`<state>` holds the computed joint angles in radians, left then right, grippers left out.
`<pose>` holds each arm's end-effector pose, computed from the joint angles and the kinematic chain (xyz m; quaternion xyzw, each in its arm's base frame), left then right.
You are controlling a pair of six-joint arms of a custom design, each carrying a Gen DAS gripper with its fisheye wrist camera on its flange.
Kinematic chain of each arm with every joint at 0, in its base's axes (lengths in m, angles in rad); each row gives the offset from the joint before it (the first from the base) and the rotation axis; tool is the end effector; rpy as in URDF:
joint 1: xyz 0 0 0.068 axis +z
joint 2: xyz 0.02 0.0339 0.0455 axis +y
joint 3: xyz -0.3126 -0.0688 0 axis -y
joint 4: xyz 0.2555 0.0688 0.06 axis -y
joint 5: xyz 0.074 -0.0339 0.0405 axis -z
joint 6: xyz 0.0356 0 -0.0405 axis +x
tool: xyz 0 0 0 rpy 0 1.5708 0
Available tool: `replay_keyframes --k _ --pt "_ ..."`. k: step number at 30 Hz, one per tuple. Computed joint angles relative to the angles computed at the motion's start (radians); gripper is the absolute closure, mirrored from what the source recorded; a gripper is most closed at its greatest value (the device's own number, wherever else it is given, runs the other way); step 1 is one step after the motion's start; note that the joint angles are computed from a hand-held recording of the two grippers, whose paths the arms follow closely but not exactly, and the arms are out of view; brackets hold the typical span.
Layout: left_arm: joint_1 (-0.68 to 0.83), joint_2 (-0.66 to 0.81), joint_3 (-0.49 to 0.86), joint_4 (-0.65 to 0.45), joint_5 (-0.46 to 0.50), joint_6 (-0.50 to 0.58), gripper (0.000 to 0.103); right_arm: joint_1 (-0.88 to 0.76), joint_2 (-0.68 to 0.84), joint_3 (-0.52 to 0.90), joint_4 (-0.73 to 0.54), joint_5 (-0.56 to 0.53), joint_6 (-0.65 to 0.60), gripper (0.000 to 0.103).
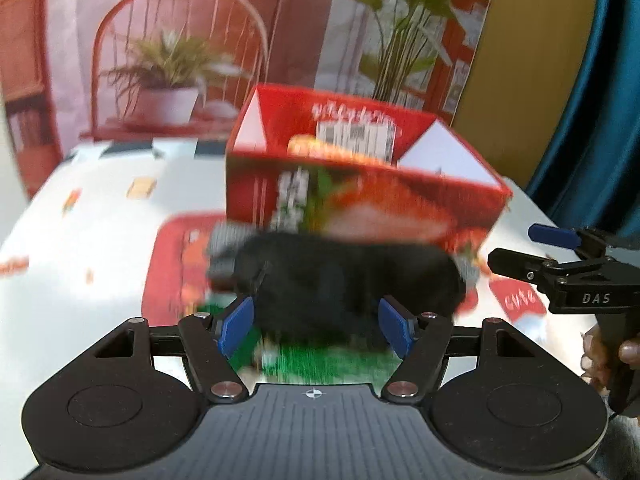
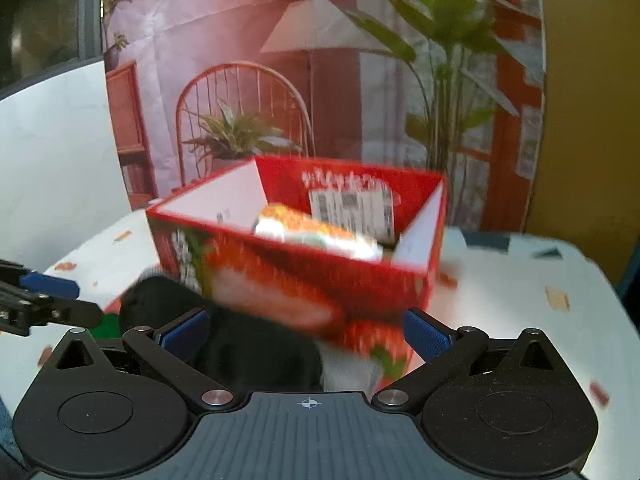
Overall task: Organize soft objects
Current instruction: 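Open both grippers and move them back to the pile, then close the left gripper on the white socks while the right gripper grips their other end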
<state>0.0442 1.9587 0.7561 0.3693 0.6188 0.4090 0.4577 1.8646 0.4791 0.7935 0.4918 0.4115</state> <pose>0.3560 -0.0049 0.1099 0.2691 0.8538 -0.1996 0.3984 0.2802 0.1193 0.1138 0.0946 0.8585 -0.0029 0.5040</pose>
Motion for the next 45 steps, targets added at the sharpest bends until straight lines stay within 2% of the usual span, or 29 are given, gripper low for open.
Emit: replay_keyframes --k 7,13,18,22,25,26,28,32,40,45 --pt "0.043 0.057 -0.072 0.020 0.015 0.066 0.036 0.104 0.152 -0.068 0.087 0.060 0.198 0.000" --pt "0.071 0.087 -0.051 -0.029 0.023 0.055 0.042 0.229 0.245 -0.111 0.175 0.227 0.322 0.000" --pt "0.060 0.099 -0.076 -0.034 0.005 0.098 0.043 0.220 0.234 -0.137 0.196 0.235 0.329 0.000" --pt "0.036 0.120 -0.077 -0.022 -0.029 0.122 0.044 0.210 0.247 -0.118 0.134 0.256 0.363 0.000" --pt "0.034 0.142 -0.068 -0.015 -0.049 0.126 0.055 0.183 0.268 -0.109 0.129 0.225 0.374 0.000" --pt "0.035 0.145 -0.069 -0.006 -0.054 0.125 0.063 0.177 0.276 -0.101 0.118 0.217 0.377 0.000" --pt "0.038 0.148 -0.070 0.007 -0.063 0.118 0.073 0.173 0.288 -0.081 0.085 0.211 0.374 0.000" --pt "0.043 0.155 -0.068 0.018 -0.058 0.121 0.080 0.176 0.300 -0.051 0.039 0.209 0.357 0.000" --pt "0.049 0.156 -0.079 0.077 -0.081 0.076 0.085 0.173 0.300 -0.048 0.037 0.207 0.346 0.000" --pt "0.068 0.160 -0.057 0.068 -0.104 0.033 0.086 0.156 0.299 -0.069 0.068 0.205 0.383 0.000"
